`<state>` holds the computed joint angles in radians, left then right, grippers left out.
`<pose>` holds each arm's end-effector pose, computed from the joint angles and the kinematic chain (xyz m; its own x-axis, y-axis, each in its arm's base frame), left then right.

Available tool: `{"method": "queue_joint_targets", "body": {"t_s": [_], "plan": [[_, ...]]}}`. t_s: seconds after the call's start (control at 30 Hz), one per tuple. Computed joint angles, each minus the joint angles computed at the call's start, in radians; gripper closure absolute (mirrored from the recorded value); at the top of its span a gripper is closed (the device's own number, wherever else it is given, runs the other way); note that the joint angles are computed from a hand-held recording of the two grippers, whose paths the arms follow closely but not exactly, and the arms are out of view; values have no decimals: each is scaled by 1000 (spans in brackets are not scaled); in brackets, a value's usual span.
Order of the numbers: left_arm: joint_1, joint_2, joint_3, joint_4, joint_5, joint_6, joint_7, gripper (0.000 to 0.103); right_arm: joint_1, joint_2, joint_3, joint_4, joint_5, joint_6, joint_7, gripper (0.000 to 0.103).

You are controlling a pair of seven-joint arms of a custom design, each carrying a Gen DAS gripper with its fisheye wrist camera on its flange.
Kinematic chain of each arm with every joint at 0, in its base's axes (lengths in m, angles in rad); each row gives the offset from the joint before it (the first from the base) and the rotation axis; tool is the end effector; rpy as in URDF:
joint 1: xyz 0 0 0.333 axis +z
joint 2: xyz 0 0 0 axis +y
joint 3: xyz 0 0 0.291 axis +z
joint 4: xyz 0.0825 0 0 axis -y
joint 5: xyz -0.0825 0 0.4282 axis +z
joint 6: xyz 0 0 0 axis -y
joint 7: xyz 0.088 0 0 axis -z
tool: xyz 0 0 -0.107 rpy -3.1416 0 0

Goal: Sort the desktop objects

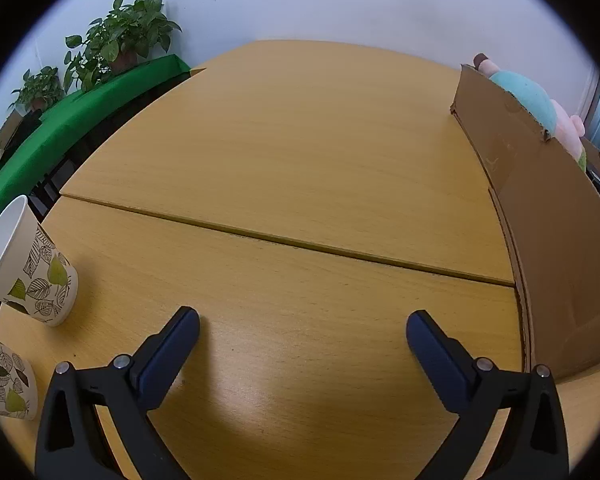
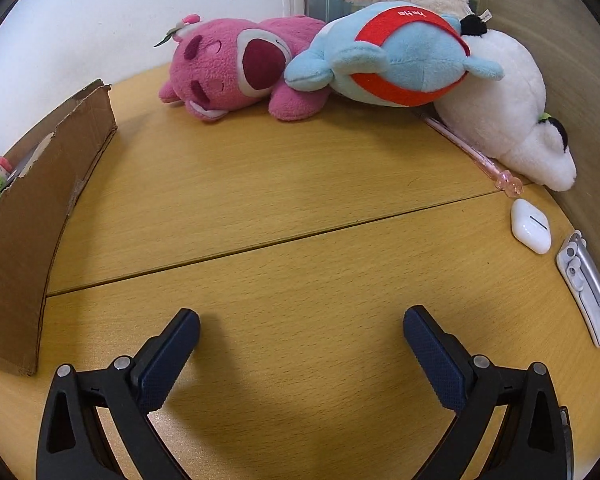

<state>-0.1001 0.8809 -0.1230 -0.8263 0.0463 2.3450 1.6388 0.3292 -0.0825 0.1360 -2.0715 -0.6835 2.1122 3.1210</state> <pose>0.8350 -0.1390 0.4471 -0.2369 -0.9715 0.0081 -0.7784 0.1848 -0.6000 0.5380 0.2384 0.4453 -0.6872 -0.7264 -0.0007 -0.5885 0.5573 -0.5857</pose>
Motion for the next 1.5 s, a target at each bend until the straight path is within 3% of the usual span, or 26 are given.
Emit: {"method": "queue_joint_targets", "body": {"t_s": [0.2, 1.5], "plan": [[2, -29, 0, -51, 1, 22, -4, 0, 0, 3, -1, 4, 1, 0, -2, 0], [-4, 16, 3, 26, 6, -14, -5, 0, 4, 8, -1, 8, -2, -11, 14, 0]]}}
